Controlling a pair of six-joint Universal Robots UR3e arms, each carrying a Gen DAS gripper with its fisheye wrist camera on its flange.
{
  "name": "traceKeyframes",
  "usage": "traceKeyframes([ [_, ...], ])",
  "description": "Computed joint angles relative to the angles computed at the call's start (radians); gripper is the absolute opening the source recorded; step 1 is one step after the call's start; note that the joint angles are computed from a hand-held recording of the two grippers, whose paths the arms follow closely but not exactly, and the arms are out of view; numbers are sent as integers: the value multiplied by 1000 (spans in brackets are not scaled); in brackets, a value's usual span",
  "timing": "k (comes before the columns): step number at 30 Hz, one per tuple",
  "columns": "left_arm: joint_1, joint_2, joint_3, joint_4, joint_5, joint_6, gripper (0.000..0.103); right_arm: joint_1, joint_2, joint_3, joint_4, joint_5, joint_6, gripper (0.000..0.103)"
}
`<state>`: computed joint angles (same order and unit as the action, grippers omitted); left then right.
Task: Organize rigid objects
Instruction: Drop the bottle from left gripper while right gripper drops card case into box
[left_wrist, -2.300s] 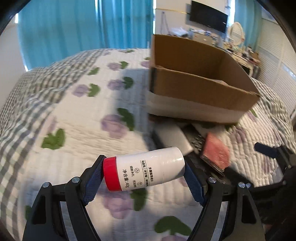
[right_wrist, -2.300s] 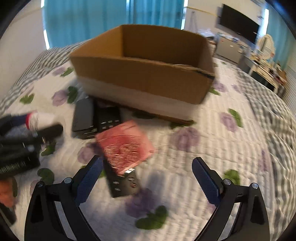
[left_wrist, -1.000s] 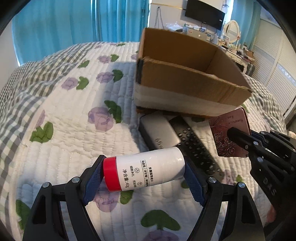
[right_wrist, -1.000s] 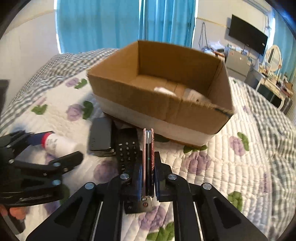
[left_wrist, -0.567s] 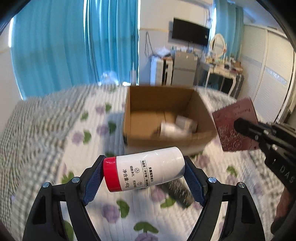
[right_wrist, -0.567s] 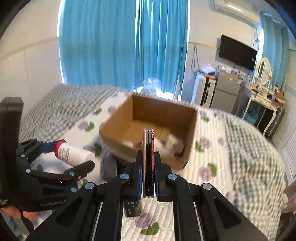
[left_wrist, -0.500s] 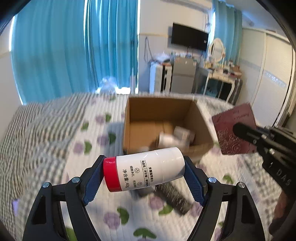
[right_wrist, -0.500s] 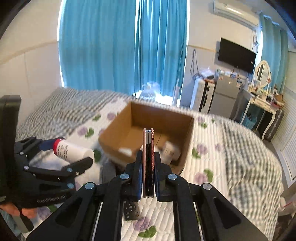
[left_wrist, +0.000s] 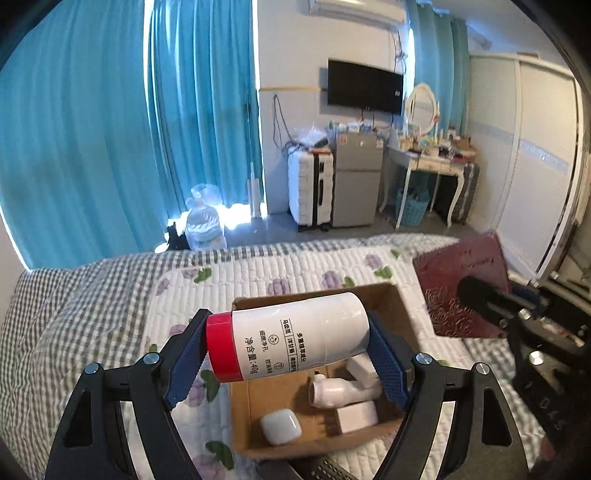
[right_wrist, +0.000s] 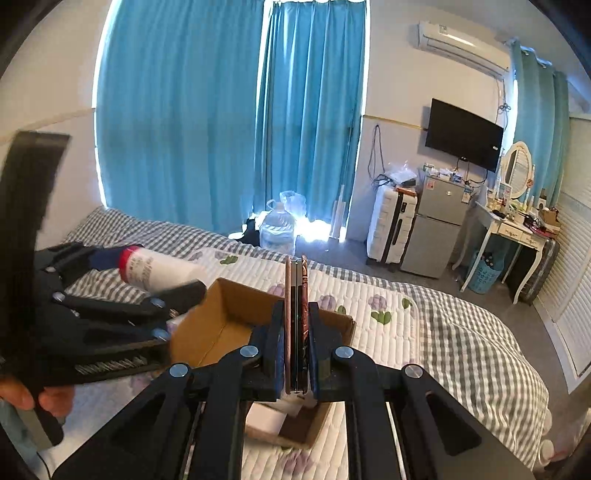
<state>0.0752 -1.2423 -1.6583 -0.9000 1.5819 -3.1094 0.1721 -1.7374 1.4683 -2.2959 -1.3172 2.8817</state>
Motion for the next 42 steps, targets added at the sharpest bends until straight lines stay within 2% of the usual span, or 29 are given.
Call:
traceKeyframes([
  [11,-39,-223,-159,235,66,1,82,0,191,91,-174,-18,-14,9],
  [18,-55,-237,-233,293,90,7,84,-29,223,107,-190,-9,-14,9],
  [19,-59,-233,-240,299,100,4,84,-31,222,108,-188,-8,-17,9],
  [21,-64,-218,-248,303,101,5,96,-30,222,108,-189,-11,-17,9],
  [23,-71,-198,-259,318,117,9,101,-29,232,99,-185,-15,-13,9],
  [26,-58,-162,-265,307,109,33,102,-39,273,53,-159,4,2,9],
  [32,11,-44,-316,281,51,73,102,4,385,-47,-159,-64,50,10],
  [34,47,24,-340,249,8,84,102,18,401,-69,-138,-83,50,11],
  [35,64,61,-350,226,-13,92,102,31,385,-50,-155,-109,43,18],
  [36,84,109,-362,199,-36,102,102,39,367,-32,-170,-123,42,39],
  [38,100,200,-367,132,-39,108,102,36,289,34,-186,-114,54,59],
  [40,121,295,-357,48,-57,103,102,28,196,73,-143,-83,64,59],
  [42,188,414,-337,-76,-121,120,102,32,96,108,-103,-95,73,63],
])
